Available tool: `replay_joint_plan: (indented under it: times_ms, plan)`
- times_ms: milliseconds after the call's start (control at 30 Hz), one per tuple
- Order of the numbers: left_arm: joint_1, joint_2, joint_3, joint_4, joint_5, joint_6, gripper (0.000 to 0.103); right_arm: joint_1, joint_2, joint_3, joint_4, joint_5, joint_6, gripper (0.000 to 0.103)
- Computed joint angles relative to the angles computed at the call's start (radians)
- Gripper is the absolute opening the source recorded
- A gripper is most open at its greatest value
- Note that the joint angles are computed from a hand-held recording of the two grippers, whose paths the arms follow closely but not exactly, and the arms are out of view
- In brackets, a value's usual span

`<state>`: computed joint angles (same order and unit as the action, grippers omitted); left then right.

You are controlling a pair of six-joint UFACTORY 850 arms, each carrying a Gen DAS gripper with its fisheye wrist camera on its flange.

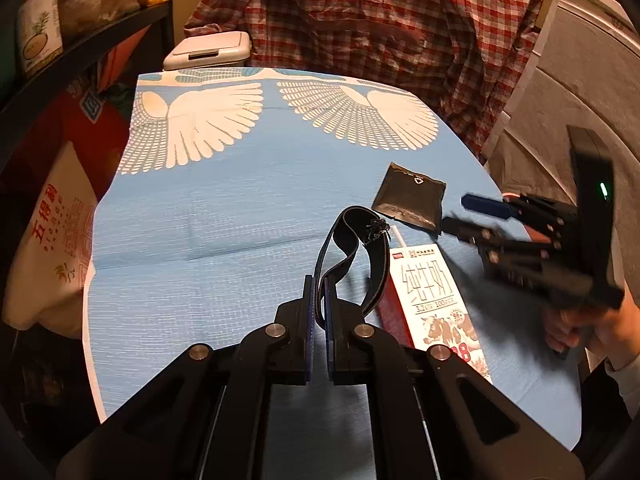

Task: Collect trash
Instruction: 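Close the left gripper on the black strap while the right grasps the black pouch, then lift the strap and pouch and carry both over the pink bucket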

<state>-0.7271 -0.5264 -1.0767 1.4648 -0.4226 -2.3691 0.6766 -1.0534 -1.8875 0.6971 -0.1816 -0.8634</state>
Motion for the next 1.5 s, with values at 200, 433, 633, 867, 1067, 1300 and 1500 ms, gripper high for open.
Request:
replay_joint_plan:
  times_ms: [200, 433, 633, 867, 1067, 1300, 1500]
  plan:
    - [0.006, 0.01, 0.016, 0.023, 0.003, -0.027, 0.005, -0.019, -0.157, -0.29, -0.151, -0.222, 0.195, 0.083]
    - [0.01, 0.017, 0.022, 0.064, 0.004, -0.069, 0.005, -0.016, -0.319, -0.577, -0.322, -0.438, 0.301, 0.092]
    - [0.013, 0.02, 0.022, 0.081, 0.004, -0.083, 0.005, -0.005, -0.309, -0.548, -0.346, -0.417, 0.268, 0.094]
    - [0.011, 0.02, 0.017, 0.069, 0.0, -0.068, 0.005, -0.003, -0.216, -0.39, -0.272, -0.329, 0.127, 0.039]
    - [0.005, 0.025, 0.016, 0.057, -0.01, -0.051, 0.005, -0.003, -0.135, -0.262, -0.213, -0.245, 0.039, 0.011]
    - [-0.003, 0.046, 0.03, 0.059, -0.03, -0.064, 0.005, -0.012, -0.01, -0.09, -0.056, -0.164, -0.096, 0.006]
    - [-0.022, 0.065, 0.033, 0.044, -0.059, -0.059, 0.005, -0.016, 0.108, 0.053, 0.128, -0.12, -0.263, 0.005]
